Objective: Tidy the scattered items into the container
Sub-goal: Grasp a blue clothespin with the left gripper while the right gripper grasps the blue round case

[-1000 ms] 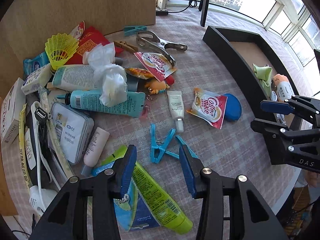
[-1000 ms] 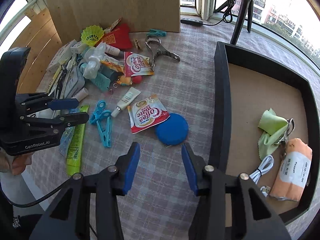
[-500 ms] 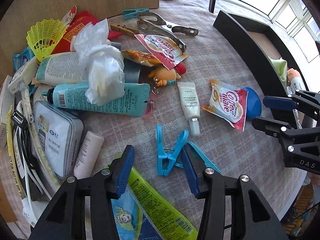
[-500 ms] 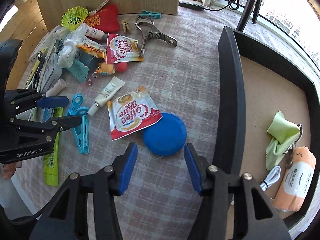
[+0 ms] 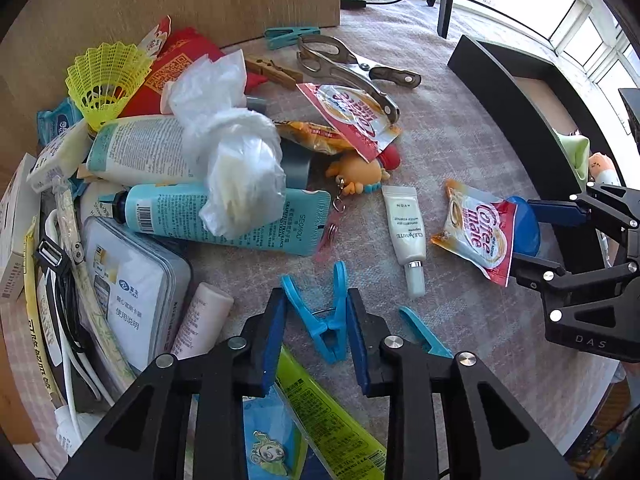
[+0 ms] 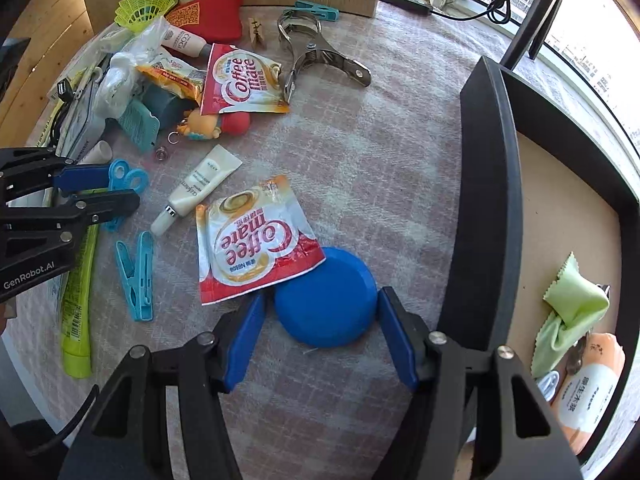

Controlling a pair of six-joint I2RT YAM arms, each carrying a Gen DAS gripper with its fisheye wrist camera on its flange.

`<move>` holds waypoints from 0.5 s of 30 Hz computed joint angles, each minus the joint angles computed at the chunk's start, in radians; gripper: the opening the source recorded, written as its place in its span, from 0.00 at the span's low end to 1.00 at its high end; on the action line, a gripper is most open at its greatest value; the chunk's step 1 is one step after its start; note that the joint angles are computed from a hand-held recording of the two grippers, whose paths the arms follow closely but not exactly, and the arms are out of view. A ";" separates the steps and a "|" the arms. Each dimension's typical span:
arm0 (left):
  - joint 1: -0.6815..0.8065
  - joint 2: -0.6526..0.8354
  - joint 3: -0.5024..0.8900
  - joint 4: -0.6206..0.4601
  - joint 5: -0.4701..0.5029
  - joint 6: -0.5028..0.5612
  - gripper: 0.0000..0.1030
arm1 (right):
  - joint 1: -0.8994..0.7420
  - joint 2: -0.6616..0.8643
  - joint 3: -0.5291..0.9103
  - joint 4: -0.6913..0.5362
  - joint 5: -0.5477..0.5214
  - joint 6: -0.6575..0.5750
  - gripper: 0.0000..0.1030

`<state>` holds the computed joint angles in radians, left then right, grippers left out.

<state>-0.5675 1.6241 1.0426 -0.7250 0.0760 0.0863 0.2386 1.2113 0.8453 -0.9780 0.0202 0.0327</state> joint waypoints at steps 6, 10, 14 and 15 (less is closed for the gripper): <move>0.009 -0.023 -0.027 0.006 0.009 0.002 0.25 | -0.010 -0.007 0.005 -0.019 -0.018 -0.001 0.48; -0.004 -0.046 -0.039 0.001 0.004 -0.008 0.22 | -0.019 -0.038 0.001 -0.034 -0.035 0.010 0.47; -0.006 -0.081 -0.054 -0.002 0.001 -0.014 0.22 | -0.022 -0.076 0.021 -0.066 -0.037 0.017 0.47; -0.005 -0.090 -0.057 -0.003 0.001 -0.016 0.22 | -0.024 -0.084 0.029 -0.075 -0.036 0.019 0.47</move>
<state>-0.5728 1.5342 0.9854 -0.7283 0.0770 0.0707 0.2147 1.1275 0.8741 -1.0526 -0.0161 0.0518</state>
